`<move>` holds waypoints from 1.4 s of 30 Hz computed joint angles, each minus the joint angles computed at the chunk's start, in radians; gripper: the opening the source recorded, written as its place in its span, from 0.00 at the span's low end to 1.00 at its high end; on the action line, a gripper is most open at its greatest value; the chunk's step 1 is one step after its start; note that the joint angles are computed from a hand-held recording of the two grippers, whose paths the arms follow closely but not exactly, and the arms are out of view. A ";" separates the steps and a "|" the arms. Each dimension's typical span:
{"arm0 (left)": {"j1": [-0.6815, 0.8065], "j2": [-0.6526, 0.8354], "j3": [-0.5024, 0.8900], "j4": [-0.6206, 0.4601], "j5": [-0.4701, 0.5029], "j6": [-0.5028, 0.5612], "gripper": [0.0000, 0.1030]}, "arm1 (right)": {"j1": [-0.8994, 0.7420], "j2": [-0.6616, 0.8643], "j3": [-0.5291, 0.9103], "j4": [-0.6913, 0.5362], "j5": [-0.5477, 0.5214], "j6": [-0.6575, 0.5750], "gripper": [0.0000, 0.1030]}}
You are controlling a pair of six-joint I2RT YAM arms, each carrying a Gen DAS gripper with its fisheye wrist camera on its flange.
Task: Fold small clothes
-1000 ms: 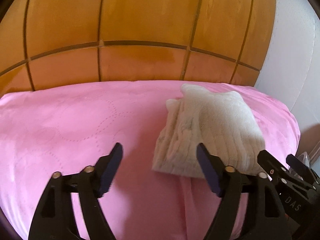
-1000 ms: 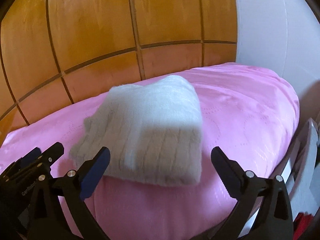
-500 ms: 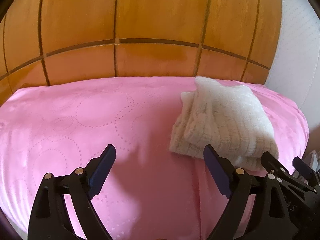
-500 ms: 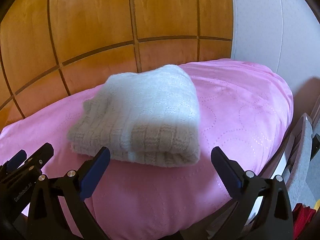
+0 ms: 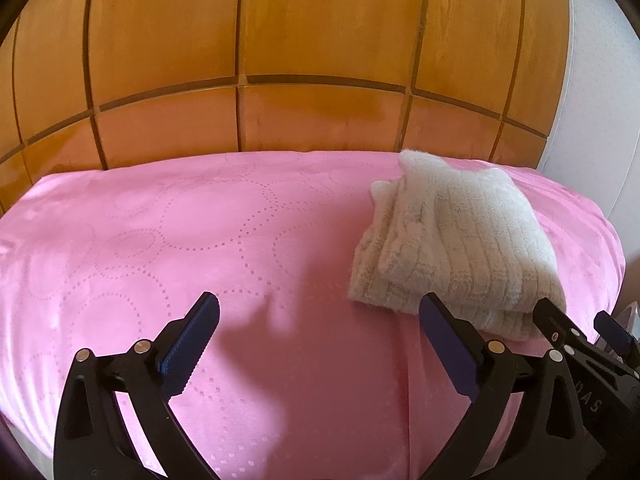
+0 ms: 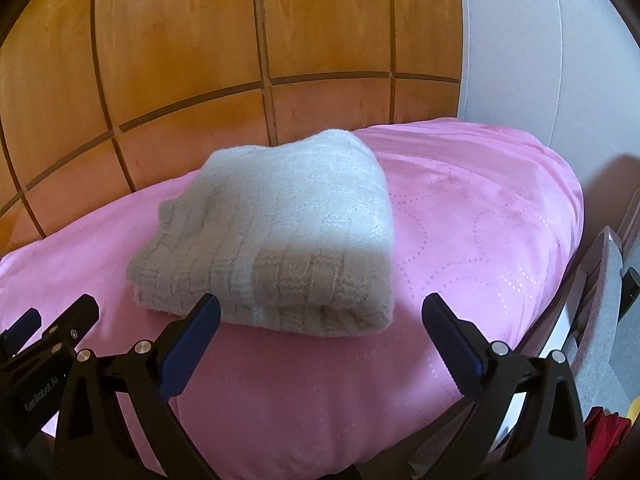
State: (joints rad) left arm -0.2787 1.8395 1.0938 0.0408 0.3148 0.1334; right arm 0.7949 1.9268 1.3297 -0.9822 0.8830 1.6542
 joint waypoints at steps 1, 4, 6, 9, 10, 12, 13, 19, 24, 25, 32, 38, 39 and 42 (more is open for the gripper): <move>-0.002 0.000 0.000 0.000 -0.006 0.001 0.96 | -0.001 0.002 0.001 0.004 -0.001 -0.010 0.98; -0.011 -0.003 -0.006 0.006 -0.029 0.003 0.96 | 0.006 0.011 0.004 0.009 -0.010 -0.009 0.98; -0.016 -0.006 -0.012 0.010 -0.033 0.007 0.96 | 0.006 0.017 0.003 0.012 -0.018 -0.010 0.98; -0.021 -0.004 -0.016 0.015 -0.047 0.005 0.96 | 0.002 0.013 -0.012 0.037 -0.031 -0.017 0.98; -0.021 -0.002 -0.012 0.009 -0.048 0.005 0.96 | 0.004 0.015 -0.010 0.034 -0.031 -0.013 0.98; -0.022 0.000 -0.010 0.009 -0.049 0.001 0.96 | 0.004 0.019 -0.008 0.027 -0.029 -0.017 0.98; -0.022 -0.001 -0.011 0.012 -0.050 0.001 0.96 | 0.003 0.019 -0.009 0.027 -0.029 -0.016 0.98; -0.023 0.008 -0.007 0.018 -0.061 -0.001 0.96 | -0.009 -0.001 -0.032 0.024 -0.025 0.005 0.98; -0.017 0.004 -0.011 0.027 -0.057 -0.005 0.96 | -0.012 -0.010 -0.033 0.017 -0.012 0.005 0.98; -0.015 0.003 -0.013 0.030 -0.056 -0.004 0.96 | -0.013 -0.010 -0.032 0.017 -0.013 0.002 0.98; -0.004 0.002 -0.012 0.027 -0.047 -0.001 0.96 | -0.005 -0.010 -0.031 0.012 -0.004 0.013 0.98; -0.002 -0.005 -0.016 0.035 -0.040 0.002 0.96 | -0.007 -0.011 -0.032 0.020 -0.006 0.006 0.98; -0.002 -0.006 -0.018 0.036 -0.039 0.001 0.96 | -0.008 -0.011 -0.031 0.021 -0.007 0.003 0.98; 0.002 -0.005 -0.015 0.032 -0.032 -0.004 0.96 | -0.007 -0.013 -0.033 0.020 -0.004 0.006 0.98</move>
